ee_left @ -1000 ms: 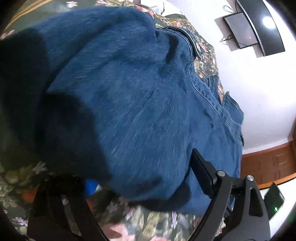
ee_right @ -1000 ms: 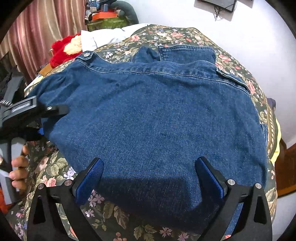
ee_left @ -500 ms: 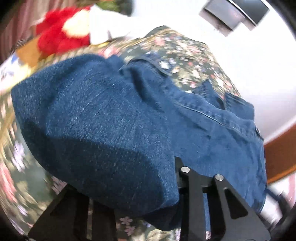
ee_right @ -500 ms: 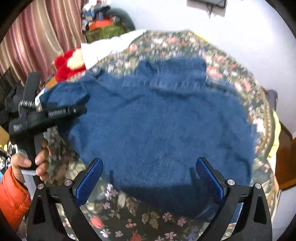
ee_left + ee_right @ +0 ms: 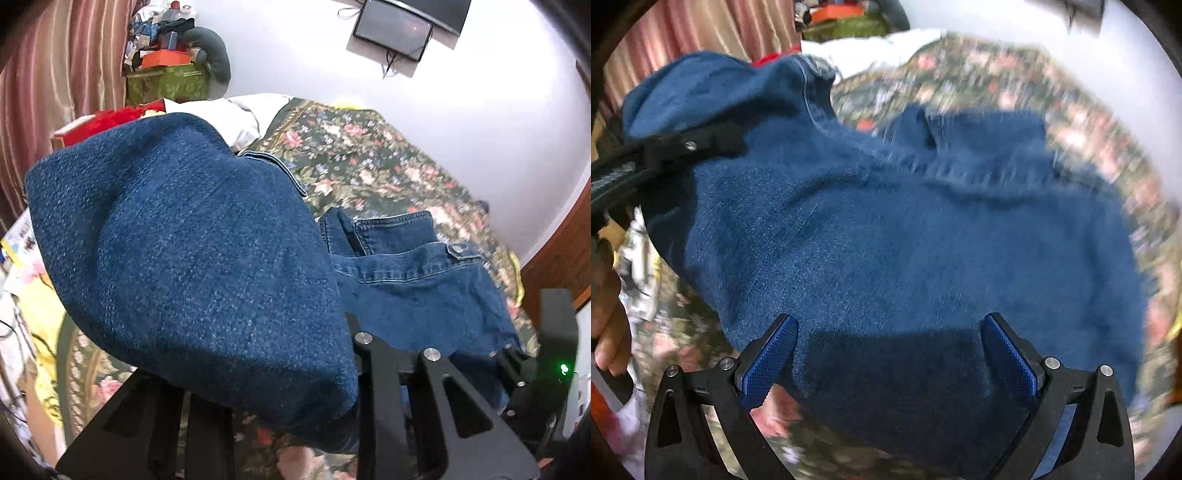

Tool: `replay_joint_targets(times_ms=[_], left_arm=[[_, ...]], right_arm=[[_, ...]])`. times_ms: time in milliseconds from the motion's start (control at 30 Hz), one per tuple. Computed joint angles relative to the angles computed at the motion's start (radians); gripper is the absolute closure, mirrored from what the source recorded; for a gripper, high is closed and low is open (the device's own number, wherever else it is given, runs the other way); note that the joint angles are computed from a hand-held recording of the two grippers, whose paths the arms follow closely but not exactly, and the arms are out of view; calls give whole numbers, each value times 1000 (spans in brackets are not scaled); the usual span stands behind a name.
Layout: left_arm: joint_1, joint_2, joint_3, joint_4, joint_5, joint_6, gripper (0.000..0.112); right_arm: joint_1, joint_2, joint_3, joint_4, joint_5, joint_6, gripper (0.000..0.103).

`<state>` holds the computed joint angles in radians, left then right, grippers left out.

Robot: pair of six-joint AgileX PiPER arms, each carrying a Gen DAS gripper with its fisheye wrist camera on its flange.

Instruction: Fold large clothes

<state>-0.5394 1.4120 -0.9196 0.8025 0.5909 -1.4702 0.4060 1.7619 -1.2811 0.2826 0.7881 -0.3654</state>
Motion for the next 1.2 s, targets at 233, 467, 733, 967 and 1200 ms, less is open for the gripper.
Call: replay_joint_targets(times_ms=[233,467,733,967,1200], left_arm=[[-53,20,-68,20,85,36,86],[-213,134,-270,110,226,44,87],[-380,339,-570,40,274,206,91],[-486,543,-791,-52,344,422,90],[-529,601,-889,-141,505,574,65]], right_arm=[[-49,-82,-18,-12,62,22,2],[-330,-362,112,60,55,-118,2],[-754,-373,76,217,261,-298,2],[-976,-354,60,302,373,-387,2],[-1055,-376,68,317,418,-444,2]])
